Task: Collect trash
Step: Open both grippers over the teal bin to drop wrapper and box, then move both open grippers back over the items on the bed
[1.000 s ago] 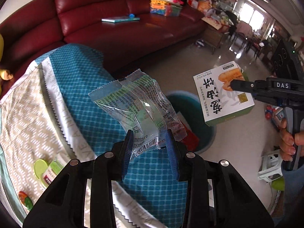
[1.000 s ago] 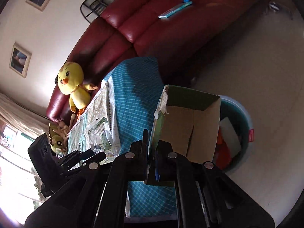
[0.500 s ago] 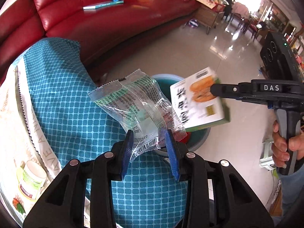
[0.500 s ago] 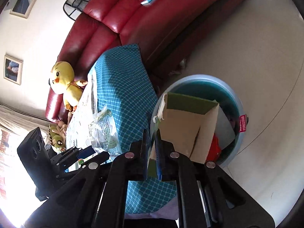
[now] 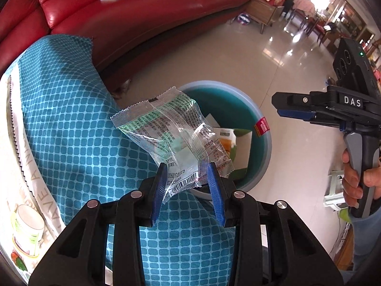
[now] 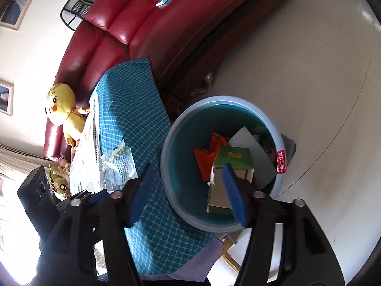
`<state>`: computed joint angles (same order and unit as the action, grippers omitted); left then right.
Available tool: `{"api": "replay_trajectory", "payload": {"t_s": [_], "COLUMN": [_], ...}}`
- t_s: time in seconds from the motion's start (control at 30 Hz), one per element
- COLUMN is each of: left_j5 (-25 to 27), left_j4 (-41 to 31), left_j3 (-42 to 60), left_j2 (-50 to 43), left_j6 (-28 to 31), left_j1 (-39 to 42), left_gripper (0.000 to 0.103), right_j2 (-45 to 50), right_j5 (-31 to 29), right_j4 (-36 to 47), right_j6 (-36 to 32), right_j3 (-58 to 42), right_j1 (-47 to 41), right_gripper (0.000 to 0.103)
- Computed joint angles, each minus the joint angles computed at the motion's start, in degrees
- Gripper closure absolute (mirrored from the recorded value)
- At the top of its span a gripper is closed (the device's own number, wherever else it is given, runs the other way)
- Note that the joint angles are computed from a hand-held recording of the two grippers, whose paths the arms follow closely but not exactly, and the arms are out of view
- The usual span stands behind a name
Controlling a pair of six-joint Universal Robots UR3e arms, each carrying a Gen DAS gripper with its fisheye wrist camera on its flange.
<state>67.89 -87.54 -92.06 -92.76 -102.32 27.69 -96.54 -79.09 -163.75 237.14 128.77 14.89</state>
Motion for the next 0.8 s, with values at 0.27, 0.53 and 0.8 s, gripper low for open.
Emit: {"api": "replay_trajectory", "payload": {"t_s": [0.27, 0.53, 0.8], "left_j5": [1.06, 0.4, -1.23], "left_j4": [6.69, 8.74, 5.32], "left_j3": [-3.48, -5.68, -4.09], "left_j2": [-0.42, 1.04, 1.94], "left_j6": [-3.8, -3.46, -1.33], "left_j1": [-4.22, -1.81, 3.04], "left_gripper": [0.044, 0.022, 0.011], "right_j2": [-0.44, 0.2, 3.71], "right_j5": [-0.55, -1.61, -3.98], "right_j4": [2.41, 5.53, 10.87], "right_j6": [1.59, 2.5, 3.65], "right_j3": [-0.7, -3.29, -9.92], "right_j1": [0.31, 1.69, 4.95], "right_gripper": [0.03, 0.025, 0.021]}}
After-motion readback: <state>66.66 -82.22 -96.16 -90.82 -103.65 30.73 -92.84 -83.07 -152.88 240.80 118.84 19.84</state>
